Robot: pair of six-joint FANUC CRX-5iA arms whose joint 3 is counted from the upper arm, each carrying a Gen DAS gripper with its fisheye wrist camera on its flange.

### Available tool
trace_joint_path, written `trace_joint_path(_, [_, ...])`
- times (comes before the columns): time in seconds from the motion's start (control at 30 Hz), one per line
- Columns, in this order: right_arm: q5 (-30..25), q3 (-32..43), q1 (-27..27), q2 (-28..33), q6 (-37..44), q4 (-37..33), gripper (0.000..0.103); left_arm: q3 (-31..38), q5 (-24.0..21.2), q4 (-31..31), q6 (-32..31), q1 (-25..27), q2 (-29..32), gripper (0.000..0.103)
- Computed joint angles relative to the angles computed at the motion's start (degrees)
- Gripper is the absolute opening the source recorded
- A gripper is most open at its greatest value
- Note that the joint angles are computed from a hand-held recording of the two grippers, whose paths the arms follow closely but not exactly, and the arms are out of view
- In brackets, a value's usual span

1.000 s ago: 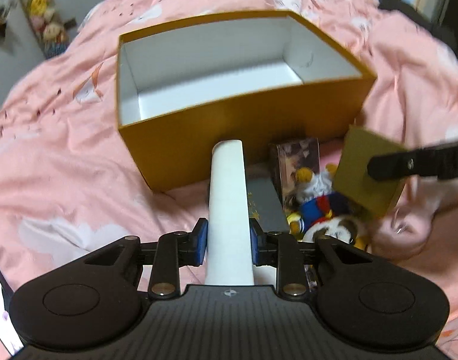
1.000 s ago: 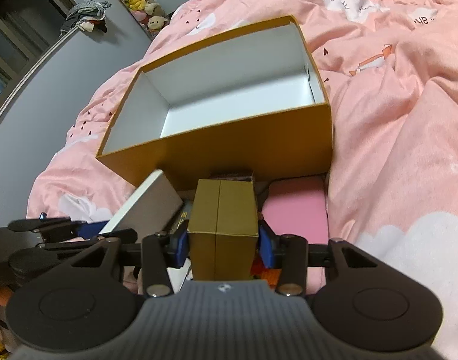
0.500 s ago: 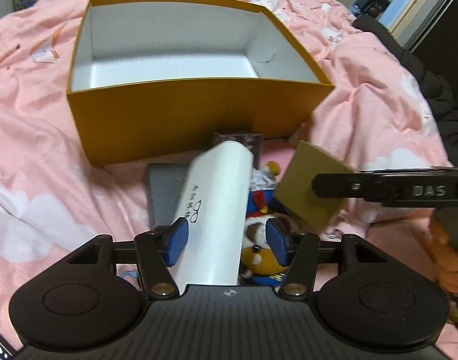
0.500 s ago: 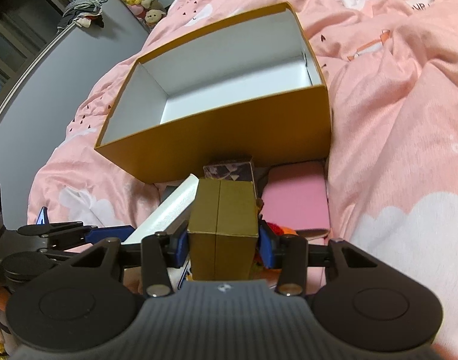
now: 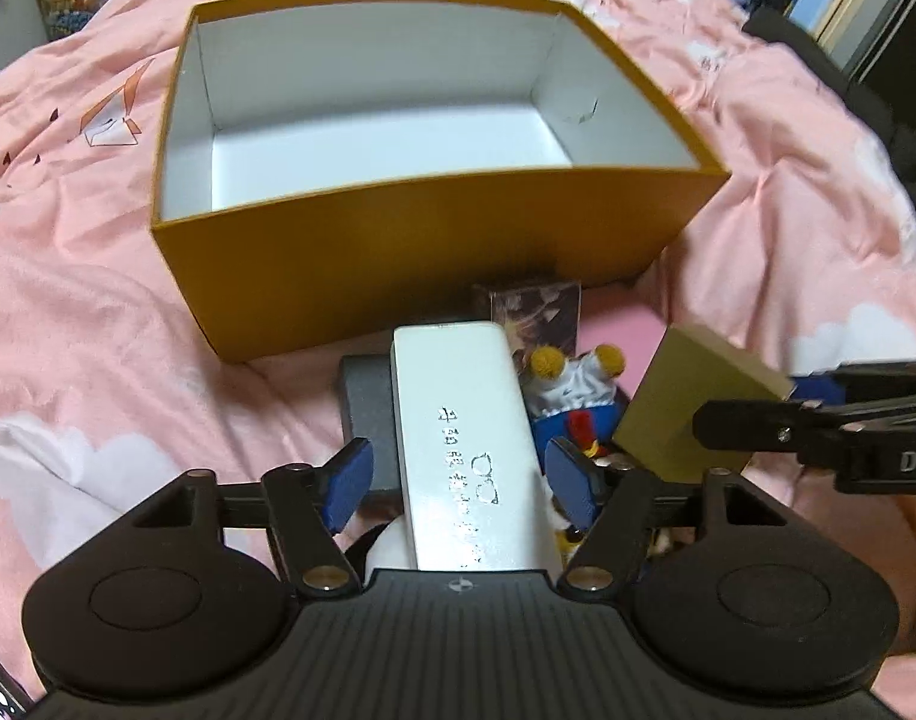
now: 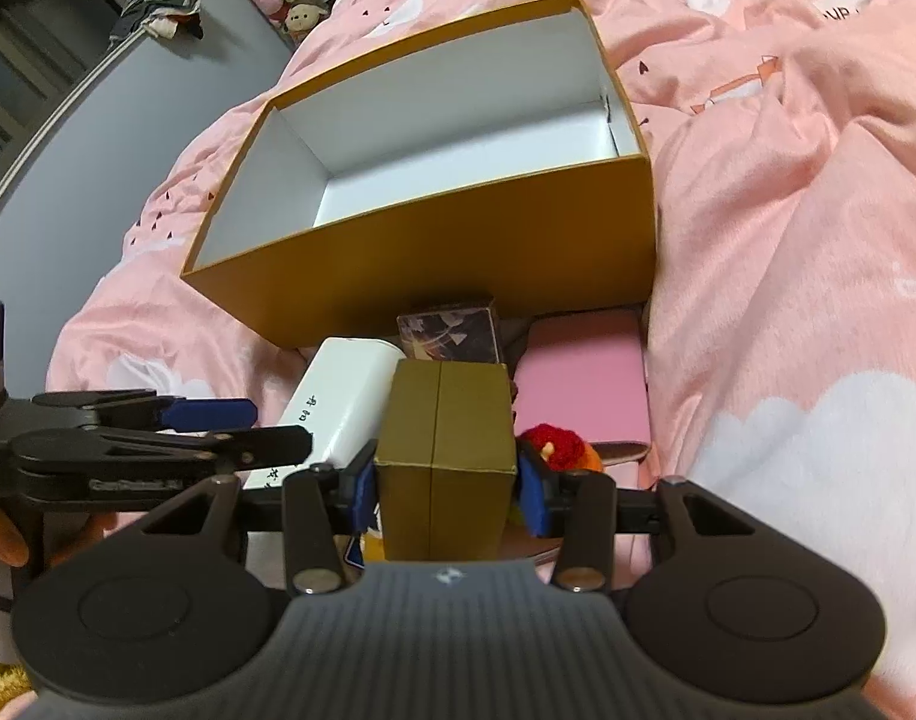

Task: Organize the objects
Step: 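Lift both held boxes and carry them over the orange box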

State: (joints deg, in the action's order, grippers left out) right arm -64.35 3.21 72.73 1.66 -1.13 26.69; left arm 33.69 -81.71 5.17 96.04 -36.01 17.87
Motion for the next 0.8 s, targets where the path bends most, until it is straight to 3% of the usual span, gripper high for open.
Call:
trace_joint_path(0.2, [-2.2, 2.31, -0.52, 1.29, 2.26, -1.48, 0.048, 5.86, -5.75, -3.76, -1.48, -2.23, 4.21, 0.081])
trace_joint_path(0.33, [-2.69, 2.66, -0.3, 1.75, 2.69, -1.14, 0.048, 8.5, -8.45, -4.15, -1.2, -2.62, 6.45, 0.075])
trace_joint_path(0.57, [-1.28, 1.1, 0.11, 0.61, 1.94, 0.15, 0.048, 3.38, -3.83, -4.74, 1.1, -2.64, 2.2, 0.07])
trace_joint_path(0.8, [0.9, 0.75, -0.44, -1.0, 3.73, 1.93, 0.048, -3.65, 4.14, 1.51, 2.05, 0.5, -4.79, 0.069])
